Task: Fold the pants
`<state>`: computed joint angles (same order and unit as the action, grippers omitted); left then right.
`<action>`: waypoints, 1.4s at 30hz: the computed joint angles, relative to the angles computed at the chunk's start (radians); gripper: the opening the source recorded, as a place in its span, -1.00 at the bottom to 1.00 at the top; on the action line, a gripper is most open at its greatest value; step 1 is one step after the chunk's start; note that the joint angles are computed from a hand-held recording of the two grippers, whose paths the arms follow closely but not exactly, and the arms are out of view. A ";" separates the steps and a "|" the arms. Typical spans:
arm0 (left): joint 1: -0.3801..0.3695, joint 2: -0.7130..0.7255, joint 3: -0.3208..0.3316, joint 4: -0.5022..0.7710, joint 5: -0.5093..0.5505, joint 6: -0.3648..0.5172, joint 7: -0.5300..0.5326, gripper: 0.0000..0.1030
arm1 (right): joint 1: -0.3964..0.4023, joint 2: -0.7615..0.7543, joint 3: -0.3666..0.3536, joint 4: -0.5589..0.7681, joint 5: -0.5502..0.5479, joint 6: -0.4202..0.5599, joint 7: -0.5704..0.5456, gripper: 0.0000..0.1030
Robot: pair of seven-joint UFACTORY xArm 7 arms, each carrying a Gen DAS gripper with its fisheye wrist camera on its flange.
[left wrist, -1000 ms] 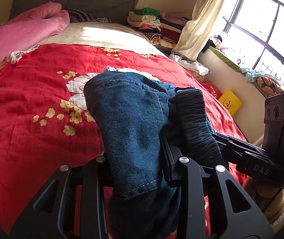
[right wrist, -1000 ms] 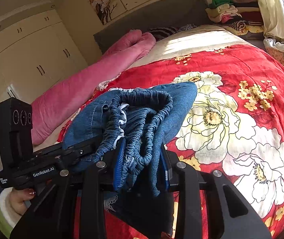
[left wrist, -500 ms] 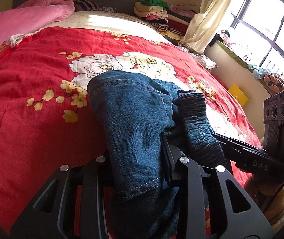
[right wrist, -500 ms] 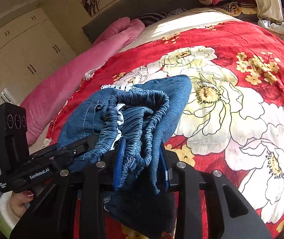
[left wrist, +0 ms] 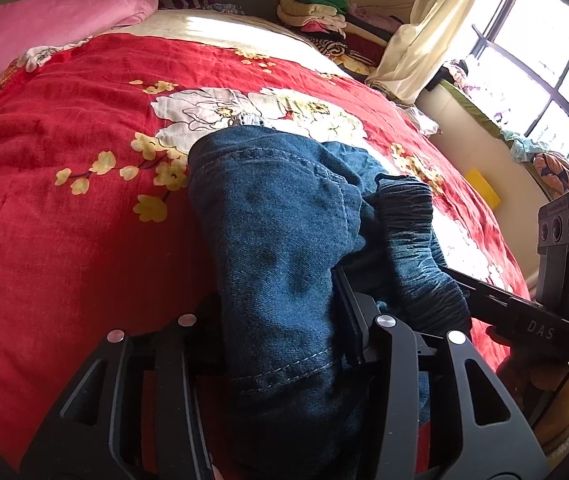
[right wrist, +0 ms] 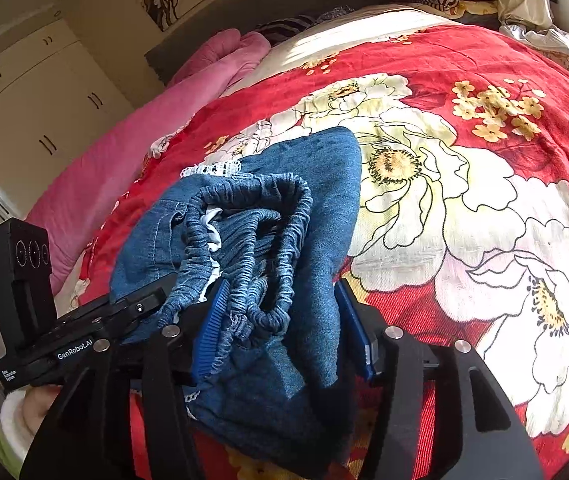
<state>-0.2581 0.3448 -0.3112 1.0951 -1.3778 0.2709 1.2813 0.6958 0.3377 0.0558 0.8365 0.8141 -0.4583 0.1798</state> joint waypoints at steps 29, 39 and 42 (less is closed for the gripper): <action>-0.042 -0.174 0.047 -0.104 -0.231 -0.022 0.234 0.26 | 0.043 0.032 0.063 0.108 0.373 -0.019 -0.459 0.12; -0.074 -0.130 0.099 -0.108 -0.093 0.062 0.105 0.21 | 0.038 0.022 0.074 0.088 0.358 -0.028 -0.432 0.12; -0.060 -0.109 0.086 -0.100 -0.069 0.051 0.090 0.21 | 0.035 0.018 0.077 0.078 0.349 -0.031 -0.418 0.13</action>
